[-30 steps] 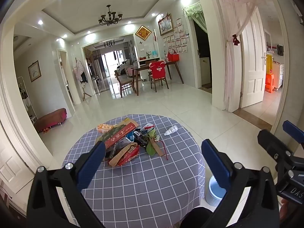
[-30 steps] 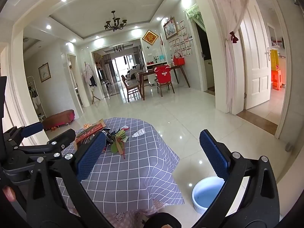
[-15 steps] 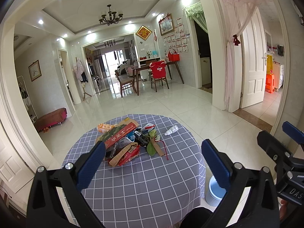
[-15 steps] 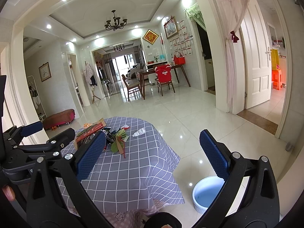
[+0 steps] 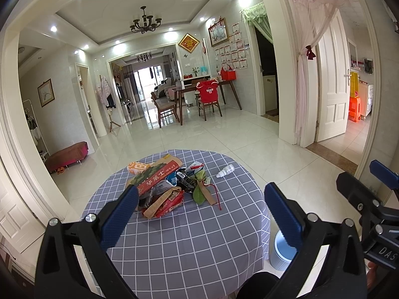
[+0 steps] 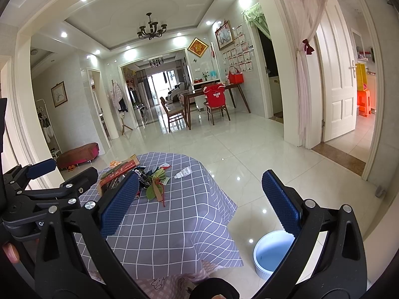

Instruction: Collect trash

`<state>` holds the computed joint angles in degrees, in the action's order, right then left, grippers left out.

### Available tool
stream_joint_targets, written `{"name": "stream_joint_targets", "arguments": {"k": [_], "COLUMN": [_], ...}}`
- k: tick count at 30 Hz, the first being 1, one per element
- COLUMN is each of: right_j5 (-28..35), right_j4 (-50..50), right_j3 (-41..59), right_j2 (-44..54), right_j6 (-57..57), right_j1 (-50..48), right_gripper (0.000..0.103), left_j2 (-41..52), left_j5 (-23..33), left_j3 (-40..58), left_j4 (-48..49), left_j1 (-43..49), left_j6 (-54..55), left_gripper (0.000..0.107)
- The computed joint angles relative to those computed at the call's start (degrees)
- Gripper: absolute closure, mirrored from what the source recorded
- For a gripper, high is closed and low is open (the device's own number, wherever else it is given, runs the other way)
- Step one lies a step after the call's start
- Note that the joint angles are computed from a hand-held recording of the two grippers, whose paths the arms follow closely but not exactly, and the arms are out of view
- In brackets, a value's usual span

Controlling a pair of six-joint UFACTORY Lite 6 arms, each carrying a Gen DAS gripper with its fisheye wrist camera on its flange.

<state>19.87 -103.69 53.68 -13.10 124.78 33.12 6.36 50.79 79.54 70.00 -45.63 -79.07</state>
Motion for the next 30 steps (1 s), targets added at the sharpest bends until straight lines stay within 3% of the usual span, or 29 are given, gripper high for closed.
{"name": "stream_joint_targets", "arguments": {"k": [14,18,30], "right_j5": [2.26,4.95,4.62], "right_j4": [-8.82,-10.10,-9.70], "right_j3": [-1.02,2.06,2.49], "right_j2": [3.22,8.37,8.92], "right_j6": [9.92,12.53,12.12], "right_j1": [1.46,4.12,4.08], "right_gripper": [0.006,0.006,0.006], "left_j2": [0.50,0.50,0.40], "left_j5": [-0.22,-0.17,-1.46], "left_j3": [0.03,0.03,-0.95], "left_j4": [0.31,0.33,0.87], "left_j1": [0.03,0.04,1.07], "left_j6": [-0.57,-0.58,-1.09], "left_gripper": [0.008,0.008,0.008]}}
